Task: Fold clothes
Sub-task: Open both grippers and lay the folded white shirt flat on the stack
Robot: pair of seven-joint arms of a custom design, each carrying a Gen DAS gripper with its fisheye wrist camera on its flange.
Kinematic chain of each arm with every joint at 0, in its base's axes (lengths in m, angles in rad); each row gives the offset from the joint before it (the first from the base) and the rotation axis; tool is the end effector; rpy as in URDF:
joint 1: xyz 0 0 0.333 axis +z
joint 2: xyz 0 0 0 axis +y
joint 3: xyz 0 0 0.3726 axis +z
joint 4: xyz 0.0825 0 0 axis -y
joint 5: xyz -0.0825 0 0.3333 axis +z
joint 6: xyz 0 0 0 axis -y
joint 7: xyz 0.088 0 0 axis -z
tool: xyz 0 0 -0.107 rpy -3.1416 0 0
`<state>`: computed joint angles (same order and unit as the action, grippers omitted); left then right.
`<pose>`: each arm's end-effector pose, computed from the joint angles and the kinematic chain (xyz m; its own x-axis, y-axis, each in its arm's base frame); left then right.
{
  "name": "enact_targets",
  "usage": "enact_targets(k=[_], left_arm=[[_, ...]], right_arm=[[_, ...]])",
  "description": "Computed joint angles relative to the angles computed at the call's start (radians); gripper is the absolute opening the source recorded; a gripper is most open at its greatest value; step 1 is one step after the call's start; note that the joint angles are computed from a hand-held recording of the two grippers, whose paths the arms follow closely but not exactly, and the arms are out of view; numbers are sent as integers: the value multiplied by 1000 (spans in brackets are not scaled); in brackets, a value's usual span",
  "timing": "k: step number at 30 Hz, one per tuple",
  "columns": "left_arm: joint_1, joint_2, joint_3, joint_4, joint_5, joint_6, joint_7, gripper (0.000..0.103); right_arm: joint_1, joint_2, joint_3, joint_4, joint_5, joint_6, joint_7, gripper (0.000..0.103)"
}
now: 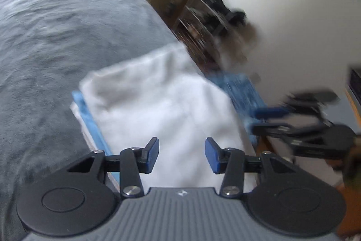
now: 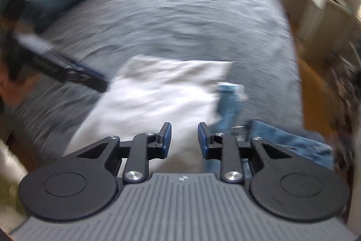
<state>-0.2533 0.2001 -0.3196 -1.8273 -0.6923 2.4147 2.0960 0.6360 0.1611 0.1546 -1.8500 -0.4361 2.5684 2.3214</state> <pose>0.5207 -0.3194 0.5500 -0.6297 -0.6418 0.4377 -0.7662 0.4200 -0.4865 0.4281 0.4319 0.5757 0.3421 -0.9380 -0.0559 -0.7708 -0.2461 -0.5877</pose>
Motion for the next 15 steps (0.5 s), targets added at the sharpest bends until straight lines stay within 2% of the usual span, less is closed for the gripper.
enact_targets(k=[3,5,8,10,12,13,15], left_arm=[[-49,-42,-3,-85,93,18,-71,47],[-81,-51,6,-121,181,34,-173,47],[-107,-54,14,-148,279,72,-305,47],[-121,-66,23,-143,357,78,-411,47],[-134,-89,27,-145,429,88,-513,48],[-138,-109,21,-157,437,98,-545,49],[-146,-142,7,-178,431,102,-572,55]], right_arm=[[-29,25,33,-47,125,61,-148,24],[-50,34,45,-88,210,69,-244,24],[-89,-12,51,-178,350,134,-335,24],[-91,-46,36,-195,360,115,-343,26],[-102,-77,40,-224,404,167,-406,26],[-107,-93,43,-237,433,194,-444,26],[-117,-110,70,-253,588,240,-608,26]])
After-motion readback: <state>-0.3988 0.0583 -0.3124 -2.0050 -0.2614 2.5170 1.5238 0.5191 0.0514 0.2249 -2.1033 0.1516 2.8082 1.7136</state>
